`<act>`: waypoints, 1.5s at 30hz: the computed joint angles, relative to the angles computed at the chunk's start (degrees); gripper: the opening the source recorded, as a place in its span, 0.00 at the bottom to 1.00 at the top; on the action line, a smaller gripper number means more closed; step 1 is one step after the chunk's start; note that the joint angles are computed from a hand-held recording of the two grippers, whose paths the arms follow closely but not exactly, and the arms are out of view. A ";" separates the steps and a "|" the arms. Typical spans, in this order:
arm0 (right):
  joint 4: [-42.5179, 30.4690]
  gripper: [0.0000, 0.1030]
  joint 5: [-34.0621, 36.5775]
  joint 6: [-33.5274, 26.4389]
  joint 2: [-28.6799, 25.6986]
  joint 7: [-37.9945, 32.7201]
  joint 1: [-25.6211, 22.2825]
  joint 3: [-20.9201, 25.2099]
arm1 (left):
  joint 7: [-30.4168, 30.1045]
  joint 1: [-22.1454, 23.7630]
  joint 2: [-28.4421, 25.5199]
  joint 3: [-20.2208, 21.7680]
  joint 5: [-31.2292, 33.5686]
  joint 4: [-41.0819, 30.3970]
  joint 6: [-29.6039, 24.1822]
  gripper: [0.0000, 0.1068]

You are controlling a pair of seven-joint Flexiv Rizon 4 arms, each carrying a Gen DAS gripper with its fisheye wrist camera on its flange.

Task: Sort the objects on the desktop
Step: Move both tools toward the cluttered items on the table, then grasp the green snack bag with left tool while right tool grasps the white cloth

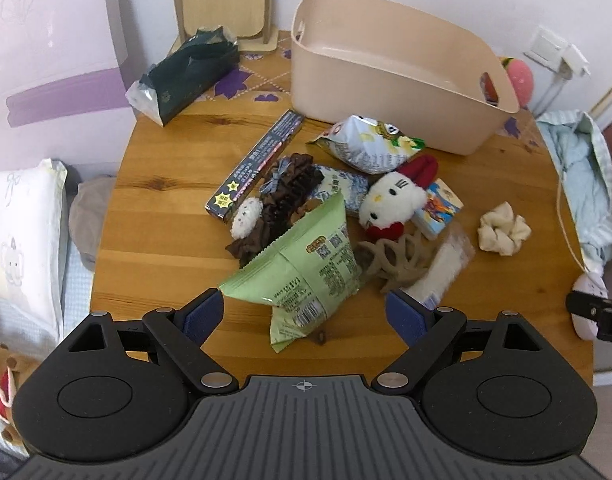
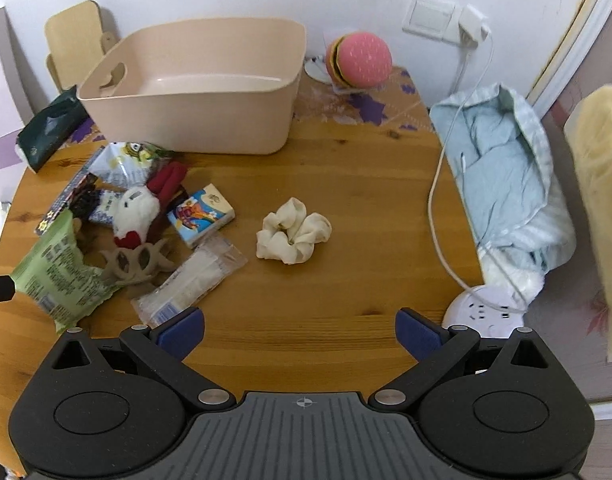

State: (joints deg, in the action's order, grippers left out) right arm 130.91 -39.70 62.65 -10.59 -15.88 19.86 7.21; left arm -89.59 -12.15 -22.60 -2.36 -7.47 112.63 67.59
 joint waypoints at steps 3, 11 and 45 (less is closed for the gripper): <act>-0.43 1.00 1.37 1.67 -1.80 -1.02 -0.46 -0.35 | -2.02 -0.43 -1.42 0.40 -0.11 -0.97 -0.12 0.84; -1.27 1.00 -2.03 5.09 -5.83 -1.04 -0.41 -3.82 | -11.79 -2.96 -5.07 3.30 2.82 -3.07 3.32 0.84; -12.00 0.91 1.72 11.90 -22.75 -8.05 1.84 -11.88 | -47.54 -11.14 -14.59 12.26 23.23 -17.14 -8.02 0.84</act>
